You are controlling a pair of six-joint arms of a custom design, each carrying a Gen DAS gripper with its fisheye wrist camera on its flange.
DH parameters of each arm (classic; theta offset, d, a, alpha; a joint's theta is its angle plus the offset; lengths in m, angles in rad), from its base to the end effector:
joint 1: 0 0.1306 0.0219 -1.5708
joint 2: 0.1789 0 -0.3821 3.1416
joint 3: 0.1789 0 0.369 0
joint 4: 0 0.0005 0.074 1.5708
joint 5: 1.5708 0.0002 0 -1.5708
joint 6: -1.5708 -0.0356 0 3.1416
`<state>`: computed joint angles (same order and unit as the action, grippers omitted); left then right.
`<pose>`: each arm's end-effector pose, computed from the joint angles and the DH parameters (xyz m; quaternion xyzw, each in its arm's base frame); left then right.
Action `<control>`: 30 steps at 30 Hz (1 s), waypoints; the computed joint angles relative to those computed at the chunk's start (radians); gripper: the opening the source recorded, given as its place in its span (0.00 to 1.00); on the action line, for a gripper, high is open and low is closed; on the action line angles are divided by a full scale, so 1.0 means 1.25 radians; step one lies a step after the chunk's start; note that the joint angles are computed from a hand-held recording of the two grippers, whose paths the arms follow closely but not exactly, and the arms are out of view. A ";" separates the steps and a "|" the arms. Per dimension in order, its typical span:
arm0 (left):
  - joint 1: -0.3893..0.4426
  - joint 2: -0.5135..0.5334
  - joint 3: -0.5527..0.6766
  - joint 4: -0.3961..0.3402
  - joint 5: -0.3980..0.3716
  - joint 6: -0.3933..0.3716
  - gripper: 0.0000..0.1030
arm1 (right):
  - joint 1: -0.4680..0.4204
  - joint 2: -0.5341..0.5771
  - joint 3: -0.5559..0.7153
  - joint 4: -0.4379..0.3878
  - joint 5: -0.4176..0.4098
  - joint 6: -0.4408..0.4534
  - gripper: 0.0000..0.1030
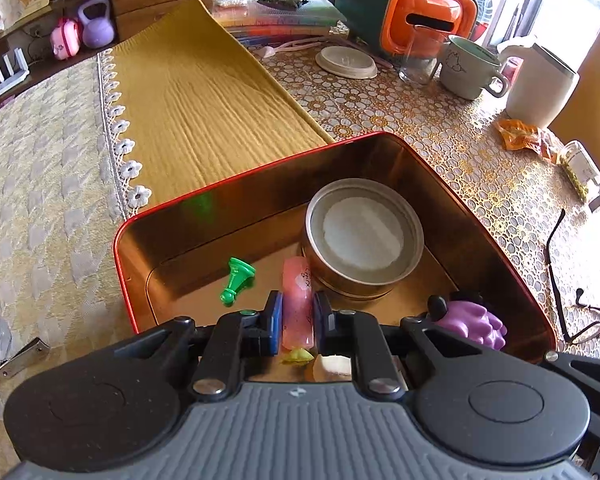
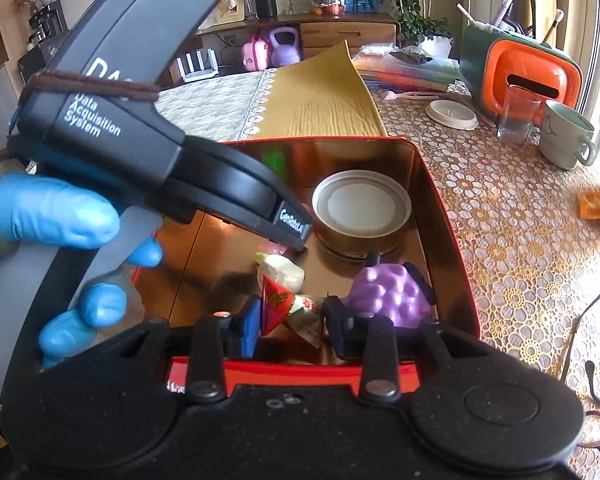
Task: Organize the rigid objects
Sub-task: 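Open both grippers to drop the candy and pink cylinder in the box, then withdraw both grippers from the red box toward the remaining items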
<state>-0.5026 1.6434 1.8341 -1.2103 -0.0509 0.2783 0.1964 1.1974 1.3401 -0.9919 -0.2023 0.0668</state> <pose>0.4708 -0.2573 0.4772 0.1008 0.9567 -0.0809 0.2609 0.3764 0.0817 0.4761 -0.1575 0.9181 0.1170 0.3444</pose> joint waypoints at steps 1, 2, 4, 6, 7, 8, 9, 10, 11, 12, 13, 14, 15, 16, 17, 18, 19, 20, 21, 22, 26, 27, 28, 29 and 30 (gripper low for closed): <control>0.000 0.001 0.003 -0.002 0.001 0.002 0.15 | 0.000 -0.002 0.000 -0.001 -0.001 -0.005 0.37; 0.001 0.001 0.003 -0.004 0.003 0.004 0.16 | -0.002 -0.003 0.000 -0.001 -0.006 -0.011 0.39; 0.001 0.001 0.004 -0.010 0.003 0.009 0.16 | -0.004 -0.006 0.001 -0.002 -0.016 -0.019 0.44; 0.001 -0.005 -0.001 -0.008 0.007 0.014 0.16 | -0.003 -0.010 -0.001 -0.002 -0.012 -0.020 0.45; 0.002 -0.009 -0.006 -0.006 0.009 0.015 0.16 | -0.002 -0.012 -0.001 -0.002 -0.011 -0.019 0.46; 0.002 -0.013 -0.011 -0.003 0.012 0.014 0.16 | -0.002 -0.014 -0.001 -0.002 -0.011 -0.021 0.47; 0.002 -0.017 -0.013 -0.001 0.012 0.014 0.16 | -0.002 -0.017 -0.002 -0.003 -0.012 -0.022 0.48; 0.001 -0.020 -0.016 0.000 0.012 0.013 0.16 | -0.001 -0.020 -0.003 -0.004 -0.013 -0.023 0.48; 0.001 -0.024 -0.019 0.001 0.013 0.013 0.16 | -0.001 -0.021 -0.002 -0.006 -0.015 -0.024 0.48; 0.001 -0.027 -0.021 0.002 0.015 0.013 0.16 | 0.000 -0.024 -0.003 -0.008 -0.017 -0.025 0.49; 0.001 -0.032 -0.024 0.003 0.016 0.014 0.16 | 0.002 -0.026 -0.004 -0.007 -0.015 -0.026 0.50; 0.002 -0.036 -0.028 0.005 0.017 0.015 0.16 | 0.004 -0.029 -0.004 -0.006 -0.013 -0.026 0.50; 0.002 -0.041 -0.031 0.007 0.019 0.015 0.16 | 0.005 -0.032 -0.005 -0.007 -0.011 -0.026 0.50; 0.002 -0.045 -0.034 0.009 0.020 0.014 0.16 | 0.007 -0.034 -0.005 -0.007 -0.011 -0.027 0.50; 0.001 -0.050 -0.036 0.010 0.020 0.013 0.16 | 0.008 -0.037 -0.006 -0.008 -0.010 -0.029 0.50; 0.001 -0.054 -0.038 0.012 0.020 0.013 0.16 | 0.010 -0.039 -0.006 -0.008 -0.009 -0.030 0.50; 0.001 -0.059 -0.042 0.015 0.023 0.013 0.17 | 0.011 -0.041 -0.006 -0.009 -0.008 -0.031 0.51; 0.001 -0.064 -0.045 0.017 0.026 0.015 0.17 | 0.013 -0.044 -0.006 -0.010 -0.006 -0.032 0.51; 0.001 -0.070 -0.049 0.020 0.028 0.016 0.17 | 0.014 -0.047 -0.006 -0.011 -0.005 -0.034 0.51; 0.001 -0.077 -0.054 0.022 0.030 0.018 0.17 | 0.014 -0.050 -0.006 -0.011 -0.003 -0.035 0.51; -0.001 -0.103 -0.069 0.030 0.032 0.007 0.17 | 0.018 -0.064 -0.005 -0.013 -0.001 -0.038 0.53; -0.001 -0.111 -0.075 0.033 0.031 0.004 0.17 | 0.018 -0.068 -0.005 -0.013 -0.001 -0.040 0.55; -0.001 -0.119 -0.080 0.035 0.030 0.001 0.17 | 0.020 -0.072 -0.005 -0.012 0.000 -0.040 0.58; -0.001 -0.129 -0.087 0.037 0.028 0.000 0.17 | 0.022 -0.076 -0.005 -0.011 0.004 -0.040 0.59; 0.000 -0.138 -0.094 0.038 0.029 0.000 0.17 | 0.024 -0.081 -0.007 -0.009 0.008 -0.040 0.60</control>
<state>-0.5023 1.4710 1.7171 -1.1622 -0.0143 0.2785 0.2260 1.0960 1.3319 -1.0034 -0.1929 0.0170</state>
